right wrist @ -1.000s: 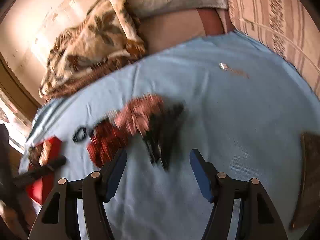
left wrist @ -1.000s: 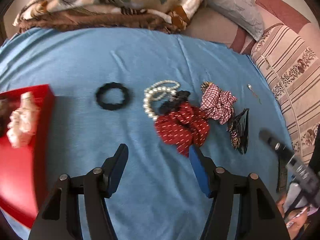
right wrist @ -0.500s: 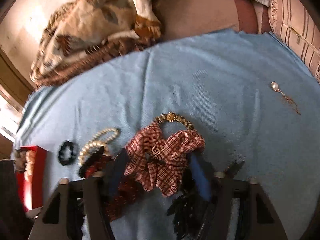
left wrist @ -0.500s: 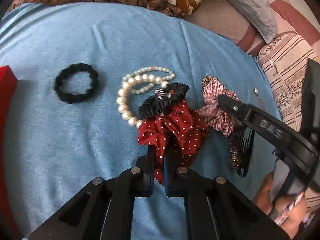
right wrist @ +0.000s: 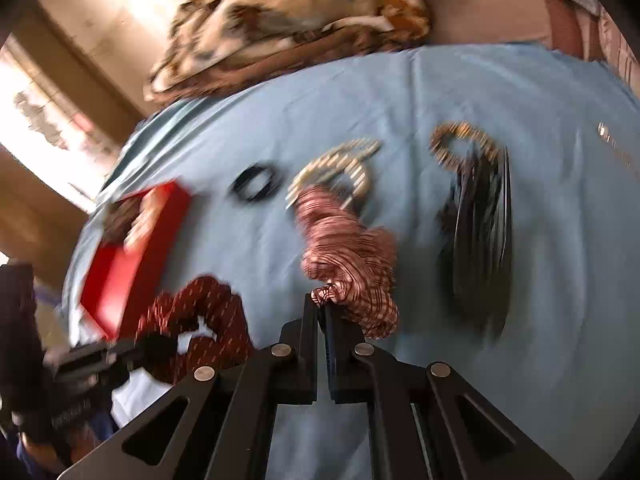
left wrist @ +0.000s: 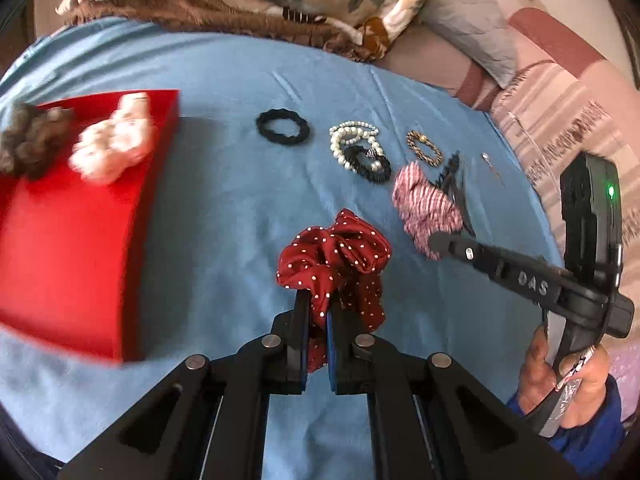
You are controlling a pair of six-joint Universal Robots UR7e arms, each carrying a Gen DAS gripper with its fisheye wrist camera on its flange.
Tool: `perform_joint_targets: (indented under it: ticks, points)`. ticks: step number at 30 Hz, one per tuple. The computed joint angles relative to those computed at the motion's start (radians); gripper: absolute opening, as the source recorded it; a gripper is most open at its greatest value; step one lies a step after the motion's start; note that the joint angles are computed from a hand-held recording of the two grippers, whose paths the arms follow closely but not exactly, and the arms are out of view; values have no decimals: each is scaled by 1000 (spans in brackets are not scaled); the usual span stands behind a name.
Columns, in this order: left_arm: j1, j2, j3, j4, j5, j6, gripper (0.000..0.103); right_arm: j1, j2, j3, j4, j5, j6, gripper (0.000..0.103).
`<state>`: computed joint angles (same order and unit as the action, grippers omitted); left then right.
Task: Organize jewelry
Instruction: 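Carry both red scrunchies into the red tray and open both tools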
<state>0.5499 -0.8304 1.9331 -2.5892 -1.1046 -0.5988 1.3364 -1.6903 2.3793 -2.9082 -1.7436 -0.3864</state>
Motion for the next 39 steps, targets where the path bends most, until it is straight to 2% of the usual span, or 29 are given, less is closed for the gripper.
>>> perform_joint_targets:
  ticks: [3, 6, 11, 15, 21, 26, 39]
  points:
    - [-25, -60, 71, -11, 29, 1, 6, 2, -84, 87, 9, 6, -16, 4]
    - [-39, -91, 115, -30, 45, -1, 6, 10, -147, 154, -17, -22, -16, 4]
    - [-46, -124, 149, -53, 55, -16, 6, 58, -187, 196, -79, -75, 0, 4]
    - [-69, -170, 180, -65, 95, -16, 7, 134, -190, 204, -128, -109, 19, 4]
    - [-90, -234, 212, -59, 168, -26, 7, 235, -154, 196, -175, -135, 44, 4]
    - [-79, -285, 228, -24, 231, -49, 7, 307, -93, 171, -192, -144, 67, 4]
    - [34, -430, 262, 64, 354, -144, 7, 469, 147, 33, -197, -139, 117, 4]
